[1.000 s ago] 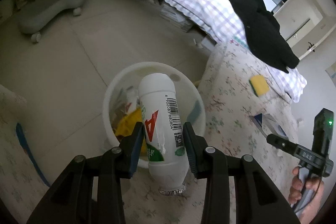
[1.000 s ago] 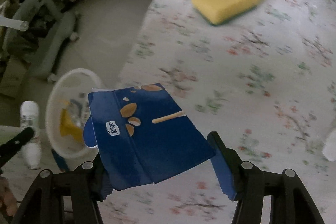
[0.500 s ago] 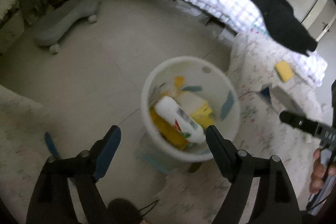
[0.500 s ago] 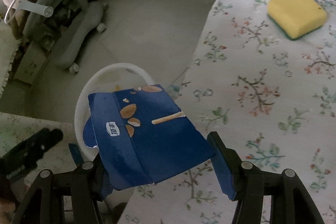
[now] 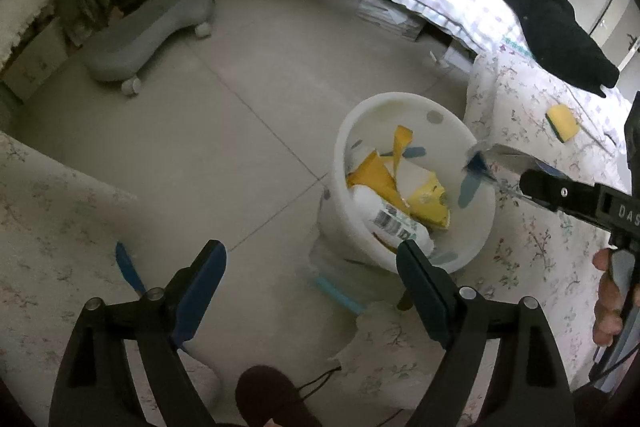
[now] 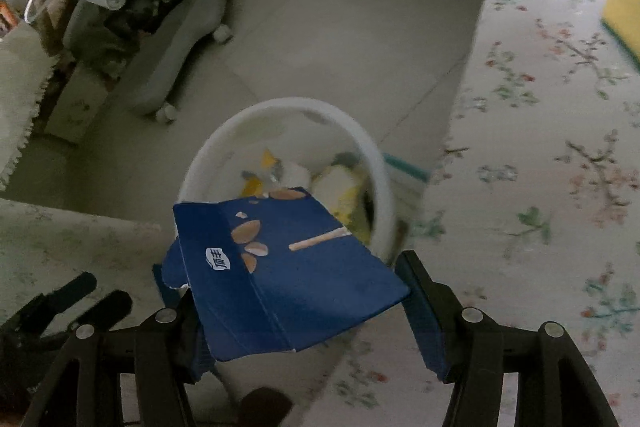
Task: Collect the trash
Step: 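Open the right tool over the bin to drop the blue box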
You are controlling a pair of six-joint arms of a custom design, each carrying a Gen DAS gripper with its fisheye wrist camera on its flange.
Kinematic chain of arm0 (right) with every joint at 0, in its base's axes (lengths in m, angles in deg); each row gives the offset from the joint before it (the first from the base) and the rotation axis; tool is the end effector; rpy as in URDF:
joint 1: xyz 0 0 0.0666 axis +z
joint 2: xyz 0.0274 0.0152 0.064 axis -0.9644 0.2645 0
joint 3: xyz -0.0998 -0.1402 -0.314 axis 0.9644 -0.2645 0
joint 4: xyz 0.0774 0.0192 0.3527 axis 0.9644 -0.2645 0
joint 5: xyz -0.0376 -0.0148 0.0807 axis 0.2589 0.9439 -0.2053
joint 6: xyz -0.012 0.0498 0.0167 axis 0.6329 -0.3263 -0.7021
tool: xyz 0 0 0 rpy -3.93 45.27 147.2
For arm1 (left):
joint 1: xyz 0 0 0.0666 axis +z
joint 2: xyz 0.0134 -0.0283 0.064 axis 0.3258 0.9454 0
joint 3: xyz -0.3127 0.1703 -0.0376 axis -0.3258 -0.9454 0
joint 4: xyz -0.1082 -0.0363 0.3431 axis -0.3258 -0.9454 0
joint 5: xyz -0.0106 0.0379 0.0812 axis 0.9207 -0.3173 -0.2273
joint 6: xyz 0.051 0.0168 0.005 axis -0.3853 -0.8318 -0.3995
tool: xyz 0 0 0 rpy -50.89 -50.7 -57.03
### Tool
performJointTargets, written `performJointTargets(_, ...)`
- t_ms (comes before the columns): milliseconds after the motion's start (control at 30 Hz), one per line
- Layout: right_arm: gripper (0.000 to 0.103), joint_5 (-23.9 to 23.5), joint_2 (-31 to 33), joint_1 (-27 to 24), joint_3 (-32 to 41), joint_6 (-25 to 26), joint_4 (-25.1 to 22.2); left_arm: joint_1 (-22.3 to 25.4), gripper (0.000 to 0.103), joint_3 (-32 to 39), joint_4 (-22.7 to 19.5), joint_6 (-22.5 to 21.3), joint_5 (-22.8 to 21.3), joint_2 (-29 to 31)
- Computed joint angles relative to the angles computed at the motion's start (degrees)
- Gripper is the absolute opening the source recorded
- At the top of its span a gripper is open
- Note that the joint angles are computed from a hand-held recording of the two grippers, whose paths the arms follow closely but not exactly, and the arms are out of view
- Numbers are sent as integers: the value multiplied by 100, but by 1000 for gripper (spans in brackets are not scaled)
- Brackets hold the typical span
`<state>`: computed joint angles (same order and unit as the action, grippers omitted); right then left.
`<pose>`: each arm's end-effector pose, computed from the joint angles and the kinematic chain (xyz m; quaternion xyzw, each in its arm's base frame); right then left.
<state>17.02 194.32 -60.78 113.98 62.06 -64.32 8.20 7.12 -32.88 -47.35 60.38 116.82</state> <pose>0.6295 0.1718 0.3186 -0.1024 0.9474 0.2622 0.1523 0.5359 -0.0994 0.3306 -0.1269 0.9683 -0.0200 0.2141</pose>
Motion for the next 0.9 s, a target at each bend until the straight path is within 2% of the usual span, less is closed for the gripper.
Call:
performJointTargets(100,83,-135,2,13,-36,-147,199,39,89,-82,14,14,24,-87)
performJointTargets(333,84,-30,-171,9,-220,-122,329,24,89,-149,11,46,187,-191)
performJointTargets(667,84,709,-771,-221,-823,142,423,-210,89,121,-176,16,275,-82)
performJointTargets(900,84,1119,-1113,-665,-1272,312,316,-434,89,410,-276,4,406,103)
